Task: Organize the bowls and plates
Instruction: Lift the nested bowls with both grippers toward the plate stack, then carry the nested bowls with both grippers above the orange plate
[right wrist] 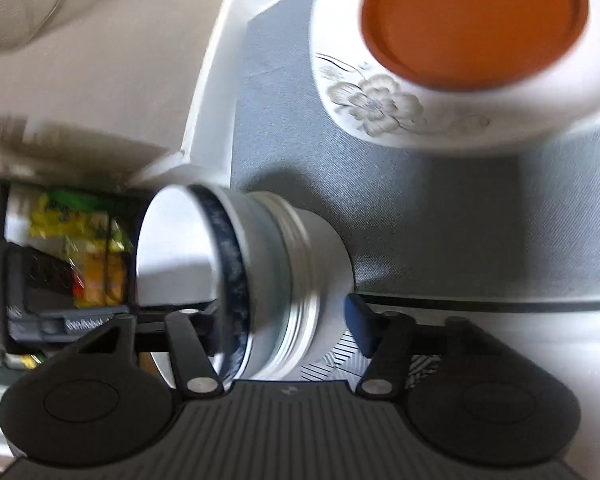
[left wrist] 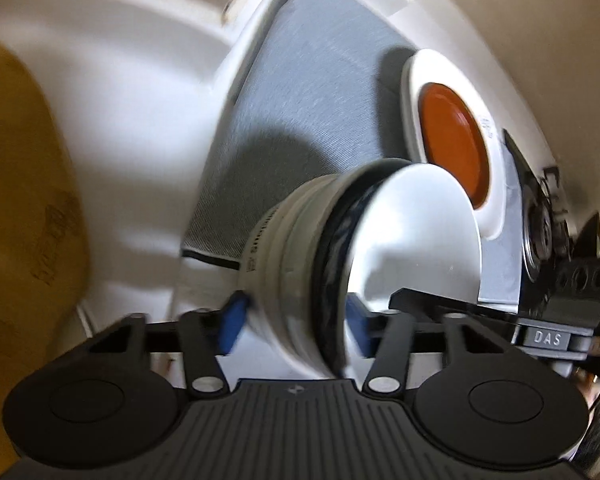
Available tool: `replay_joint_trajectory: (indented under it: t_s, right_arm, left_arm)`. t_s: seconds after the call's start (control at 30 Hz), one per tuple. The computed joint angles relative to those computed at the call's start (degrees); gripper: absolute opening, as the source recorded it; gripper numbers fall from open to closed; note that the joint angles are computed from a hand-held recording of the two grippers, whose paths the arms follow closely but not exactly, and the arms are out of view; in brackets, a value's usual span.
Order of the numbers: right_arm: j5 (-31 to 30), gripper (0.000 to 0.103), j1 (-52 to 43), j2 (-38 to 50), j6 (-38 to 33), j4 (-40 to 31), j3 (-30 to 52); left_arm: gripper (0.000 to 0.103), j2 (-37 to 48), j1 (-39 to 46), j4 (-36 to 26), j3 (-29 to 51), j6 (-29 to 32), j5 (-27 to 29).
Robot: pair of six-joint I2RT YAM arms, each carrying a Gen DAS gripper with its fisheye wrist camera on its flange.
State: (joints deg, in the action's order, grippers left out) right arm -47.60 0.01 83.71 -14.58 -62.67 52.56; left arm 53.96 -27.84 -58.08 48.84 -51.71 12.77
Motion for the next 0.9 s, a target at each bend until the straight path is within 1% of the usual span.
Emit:
replay_joint_trajectory:
  t_s: [0.07,0.1,0.13,0.23,0.27,0.3,0.33,0.37,0.4,0.43,0.47,0.5,0.53,0.57,0.63,0.7,0.73,0.77,0.9]
  right_arm:
    - [-1.5,0.058,-1.0,-0.1,-2.3,-1.4,0.6]
    - [-2.5,0.055,-1.8,0.6,-2.4,-1.6,0.8]
    - [-3.1,0.055,-2.3,1.4,-2.2,-1.7,1.0]
    - [-3.9,0.059,-3.0,3.1,-4.1,-1.9,0.6]
    - [-3.4,0.065,-2.7,3.6,-3.4,-0.9,0.2]
    - [-3.0,0.076,-2.8,3.9,-2.7,-0.1,-0.4]
    - [-3.8,0.081,-4.0,5.3,-3.3,0.2,-0.9]
    - [-6.0,0.081,-5.0,6.9,-3.7,0.4,-1.7]
    - [-8.3,0.076,-6.1,7.7,-3.4,0.6,-2.7]
    - [-9.4,0.076,-7.1,7.4,-1.6,2.0,-3.9]
    - [-10.2,0.076,-7.8,6.9,-1.2,2.4,-4.5]
    - [-10.8,0.071,-8.6,5.8,-1.7,2.4,-5.0]
    - [-10.7,0.066,-9.9,5.9,-4.5,0.4,-4.2]
    - [-10.7,0.064,-10.4,5.7,-6.9,-1.5,-3.6]
    - [-10.8,0.055,-11.1,5.7,-10.3,-4.7,-2.2]
    - [-10.4,0.053,-11.2,5.6,-10.2,-6.0,-1.1]
    - [-10.2,0.052,-11.0,4.7,-9.7,-5.8,-1.2]
    - [-10.4,0.052,-10.2,4.3,-7.8,-3.9,-1.7]
    - [-10.4,0.052,-9.5,2.3,-7.0,-3.7,-1.2]
  left_arm:
    - [0.044,-1.6,1.8,-0.3,-0.8,1.7,1.6]
    - [0.046,-2.1,3.1,0.3,-1.7,1.7,2.8]
    - [0.047,-2.6,4.3,0.7,-2.5,1.7,4.0]
    - [0.052,-2.5,7.8,2.1,-4.1,1.2,7.0]
    - [0.059,-3.1,8.9,3.3,-5.5,0.1,8.3]
    - [0.067,-3.7,9.9,4.9,-7.4,-1.1,9.7]
    - [0.068,-5.0,10.7,7.1,-9.5,-2.6,11.0]
    - [0.066,-5.0,10.7,7.5,-9.7,-2.8,10.8]
    - [0.065,-4.6,9.9,6.8,-9.1,-2.2,9.8]
    - [0.064,-4.9,9.1,6.5,-8.9,-2.3,9.0]
    - [0.061,-5.7,8.9,6.1,-9.0,-2.8,8.6]
    - [0.055,-6.2,8.9,5.4,-8.7,-2.9,8.6]
    - [0.054,-6.6,8.8,5.0,-8.5,-2.8,8.7]
    - [0.052,-6.7,9.0,4.6,-8.2,-2.4,9.0]
    - [0.052,-6.3,9.2,4.4,-8.1,-2.1,9.1]
    - [0.05,-5.1,8.7,3.9,-7.0,-1.9,8.5]
    - [0.05,-4.3,8.2,3.6,-6.3,-2.2,8.1]
    - [0.049,-2.9,7.4,3.9,-5.5,-2.6,7.4]
    - [0.047,0.1,3.9,1.4,-1.4,-3.5,3.8]
